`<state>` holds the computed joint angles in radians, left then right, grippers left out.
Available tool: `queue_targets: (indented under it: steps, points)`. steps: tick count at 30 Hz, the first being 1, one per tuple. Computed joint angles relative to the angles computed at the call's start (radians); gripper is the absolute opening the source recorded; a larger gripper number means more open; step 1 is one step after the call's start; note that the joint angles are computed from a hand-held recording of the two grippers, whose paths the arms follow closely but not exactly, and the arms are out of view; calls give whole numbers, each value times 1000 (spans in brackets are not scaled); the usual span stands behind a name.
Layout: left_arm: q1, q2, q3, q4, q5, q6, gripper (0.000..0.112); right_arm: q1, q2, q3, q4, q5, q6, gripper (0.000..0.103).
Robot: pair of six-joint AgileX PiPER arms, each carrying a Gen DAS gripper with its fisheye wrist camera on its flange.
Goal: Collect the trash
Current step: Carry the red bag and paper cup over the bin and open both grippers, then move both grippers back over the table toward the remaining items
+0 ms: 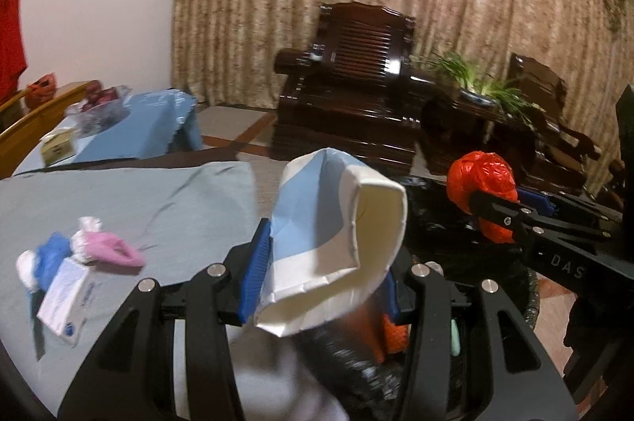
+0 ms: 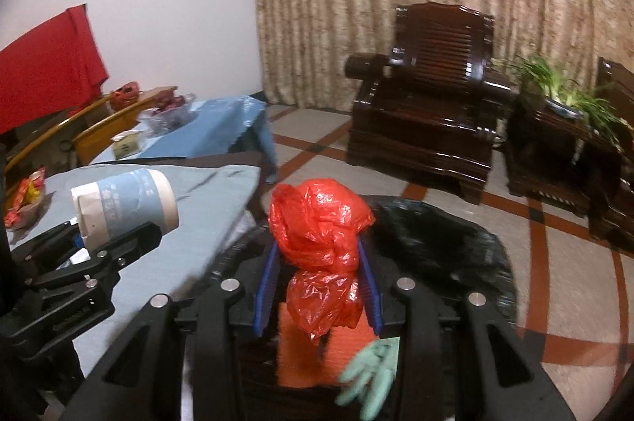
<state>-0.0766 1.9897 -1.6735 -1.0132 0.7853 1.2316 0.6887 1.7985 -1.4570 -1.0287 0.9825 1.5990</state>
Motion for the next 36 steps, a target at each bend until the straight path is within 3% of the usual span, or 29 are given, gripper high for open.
queue_targets:
  steps: [10,13,14,17,22,30,36]
  points:
    - [-125,56,-18,24,-49,-21,47,-41,-89,160,-3,-4,57,39]
    - [-144,82,-42,40,-38,-36,52,-54,-102,190,1,-9,63,41]
    - [-146,89,-50,45,-29,-41,62,-56,-107,202,-3,-11,71,42]
    - [-138,98,-60,44,-6,-50,78,-51,-109,214,-11,10,90,62]
    - [-105,92,-57,39,2,-49,87,-17,-98,206,-45,77,128,94]
    - [7,36,-18,29,-23,-9,93,18,-45,114,-50,71,97,97]
    - [106,37,-50,47,-15,-34,93,35,64,-53,-26,43,14,97]
